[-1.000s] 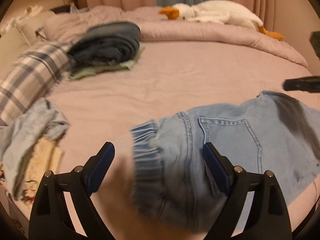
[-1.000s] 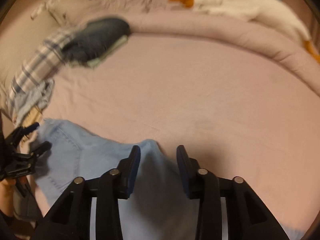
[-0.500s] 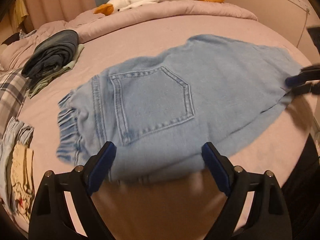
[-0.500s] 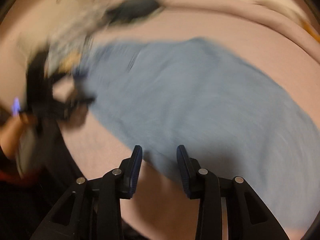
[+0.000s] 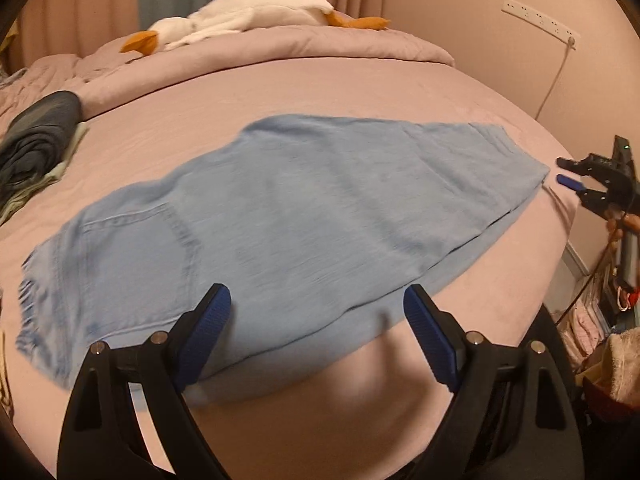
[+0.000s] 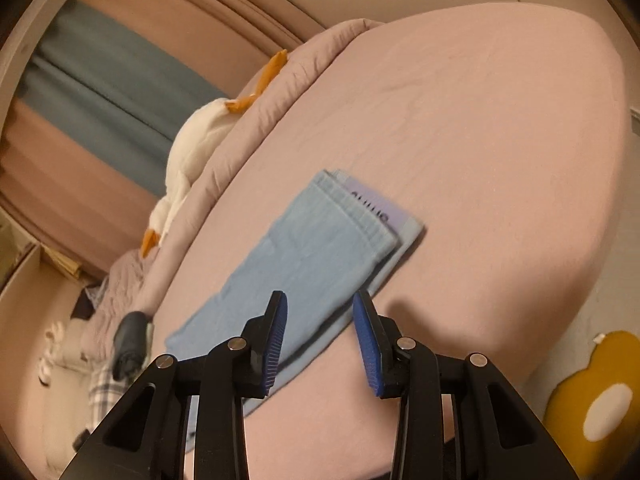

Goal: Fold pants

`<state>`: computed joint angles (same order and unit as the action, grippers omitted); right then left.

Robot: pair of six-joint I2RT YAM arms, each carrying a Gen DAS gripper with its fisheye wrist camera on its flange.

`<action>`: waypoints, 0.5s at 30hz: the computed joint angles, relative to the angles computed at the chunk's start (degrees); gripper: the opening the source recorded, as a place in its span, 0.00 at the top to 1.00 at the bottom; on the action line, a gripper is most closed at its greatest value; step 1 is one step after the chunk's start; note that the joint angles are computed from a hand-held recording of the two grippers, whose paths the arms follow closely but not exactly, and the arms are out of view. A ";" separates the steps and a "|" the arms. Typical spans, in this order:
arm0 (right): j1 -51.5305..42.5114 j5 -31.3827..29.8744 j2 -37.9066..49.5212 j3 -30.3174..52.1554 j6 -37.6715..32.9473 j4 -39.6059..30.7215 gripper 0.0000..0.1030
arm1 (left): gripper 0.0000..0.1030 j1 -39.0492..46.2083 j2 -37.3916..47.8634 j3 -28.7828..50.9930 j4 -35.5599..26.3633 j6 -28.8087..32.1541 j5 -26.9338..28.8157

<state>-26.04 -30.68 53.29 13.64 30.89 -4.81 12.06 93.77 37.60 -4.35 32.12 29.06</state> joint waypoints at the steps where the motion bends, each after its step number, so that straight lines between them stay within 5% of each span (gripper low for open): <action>1: 1.20 1.98 1.37 0.42 0.26 0.68 0.64 | 0.15 -0.91 0.19 0.42 -0.05 -0.92 0.06; 6: 3.57 3.26 11.06 -0.59 4.96 11.75 0.64 | 0.15 -3.10 1.28 2.69 -1.21 -4.02 -0.61; 15: 0.79 1.46 3.78 -0.66 1.93 5.33 0.64 | 0.15 -3.70 2.66 3.95 -1.84 -4.80 -1.14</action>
<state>-25.26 -29.22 57.07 12.98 32.82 0.52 8.35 96.43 41.56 -6.19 27.32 27.92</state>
